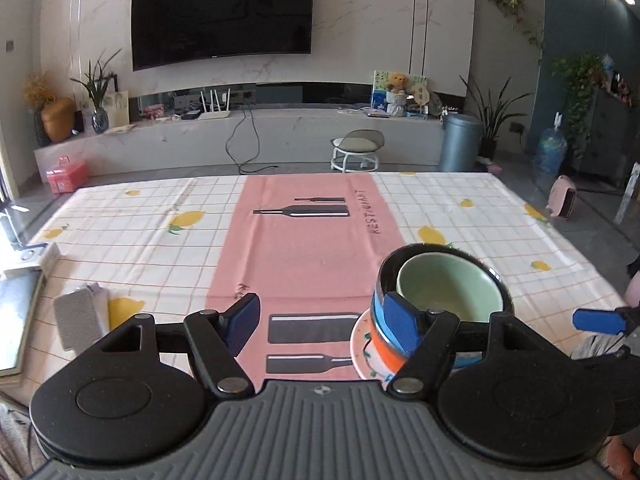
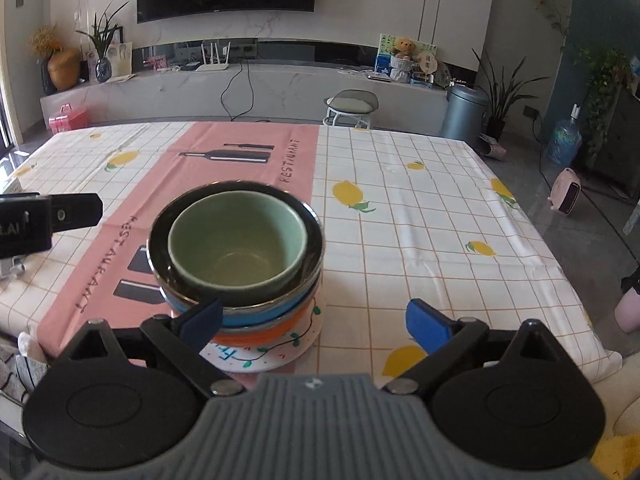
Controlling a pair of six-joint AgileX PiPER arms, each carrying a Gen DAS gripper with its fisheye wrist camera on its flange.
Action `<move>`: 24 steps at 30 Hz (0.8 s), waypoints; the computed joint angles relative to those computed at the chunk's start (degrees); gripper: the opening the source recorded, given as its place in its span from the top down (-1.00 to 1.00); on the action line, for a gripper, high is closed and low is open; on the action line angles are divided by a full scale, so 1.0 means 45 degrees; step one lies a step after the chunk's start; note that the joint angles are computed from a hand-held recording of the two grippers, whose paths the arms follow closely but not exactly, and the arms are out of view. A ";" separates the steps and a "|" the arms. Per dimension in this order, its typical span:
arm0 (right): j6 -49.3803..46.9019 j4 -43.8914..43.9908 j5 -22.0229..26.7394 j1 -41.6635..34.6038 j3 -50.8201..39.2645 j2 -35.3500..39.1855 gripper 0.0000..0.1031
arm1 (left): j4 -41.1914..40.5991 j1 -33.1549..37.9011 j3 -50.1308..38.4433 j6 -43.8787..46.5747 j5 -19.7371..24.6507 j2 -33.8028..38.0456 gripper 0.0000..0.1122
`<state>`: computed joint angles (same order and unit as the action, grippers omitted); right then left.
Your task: Organize plates and bowls
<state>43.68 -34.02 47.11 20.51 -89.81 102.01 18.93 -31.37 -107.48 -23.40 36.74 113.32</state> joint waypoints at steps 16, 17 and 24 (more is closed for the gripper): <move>0.0066 0.0196 -0.0605 0.0612 0.0858 -0.0483 -0.87 | 0.2145 -0.0926 0.1387 -0.2341 0.0647 -0.0811 -0.47; 0.0092 0.0166 -0.0636 0.0634 0.0903 -0.0519 -0.87 | 0.2185 -0.0939 0.1366 -0.2390 0.0690 -0.0810 -0.47; -0.0099 0.0077 -0.0775 0.0773 0.1082 -0.0674 -0.86 | 0.2608 -0.1061 0.1535 -0.2785 0.0799 -0.0903 -0.47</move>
